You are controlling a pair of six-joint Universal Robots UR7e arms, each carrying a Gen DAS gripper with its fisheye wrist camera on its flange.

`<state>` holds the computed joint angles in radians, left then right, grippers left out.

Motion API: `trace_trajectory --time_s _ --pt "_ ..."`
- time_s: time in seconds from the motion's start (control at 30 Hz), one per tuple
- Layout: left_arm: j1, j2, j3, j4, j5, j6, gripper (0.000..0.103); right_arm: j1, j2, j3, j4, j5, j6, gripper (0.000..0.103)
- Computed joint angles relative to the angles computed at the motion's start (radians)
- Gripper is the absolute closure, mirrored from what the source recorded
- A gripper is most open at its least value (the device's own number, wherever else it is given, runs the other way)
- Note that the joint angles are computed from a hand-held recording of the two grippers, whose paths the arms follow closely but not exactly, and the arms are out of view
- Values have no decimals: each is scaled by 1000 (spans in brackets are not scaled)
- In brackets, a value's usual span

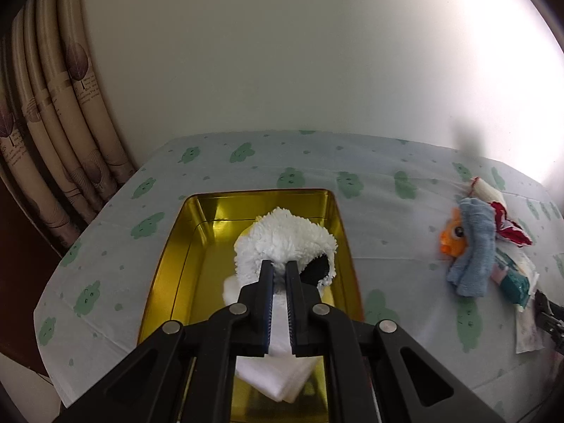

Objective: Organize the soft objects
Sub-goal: 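Carry the white plush with the left gripper into the tin, then open the left gripper to release the plush into the tin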

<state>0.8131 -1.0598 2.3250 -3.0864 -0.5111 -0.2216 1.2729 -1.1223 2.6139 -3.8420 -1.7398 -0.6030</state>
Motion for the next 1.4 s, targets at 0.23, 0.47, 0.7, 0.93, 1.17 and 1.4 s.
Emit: trace_trajectory --time_s 0.23,0.47,0.7,0.93,1.17,1.4 --pt "55 21 -35 -13 -4 16 96 1 3 -2 -3 -4 -3 47" --pt "83 38 -55 6 2 24 96 -2 1 -2 4 -3 -3 47" --pt "97 26 -69 58 -5 -13 89 -1 2 -3 2 -4 -2 47" --pt "91 29 -69 94 3 -13 78 -1 5 -5 2 -7 -4 47" --pt "81 15 -57 94 -1 -21 59 -1 4 -4 -1 -7 -3 46" --pt "32 -13 -7 66 22 -47 58 2 10 -4 -8 -14 -13 45"
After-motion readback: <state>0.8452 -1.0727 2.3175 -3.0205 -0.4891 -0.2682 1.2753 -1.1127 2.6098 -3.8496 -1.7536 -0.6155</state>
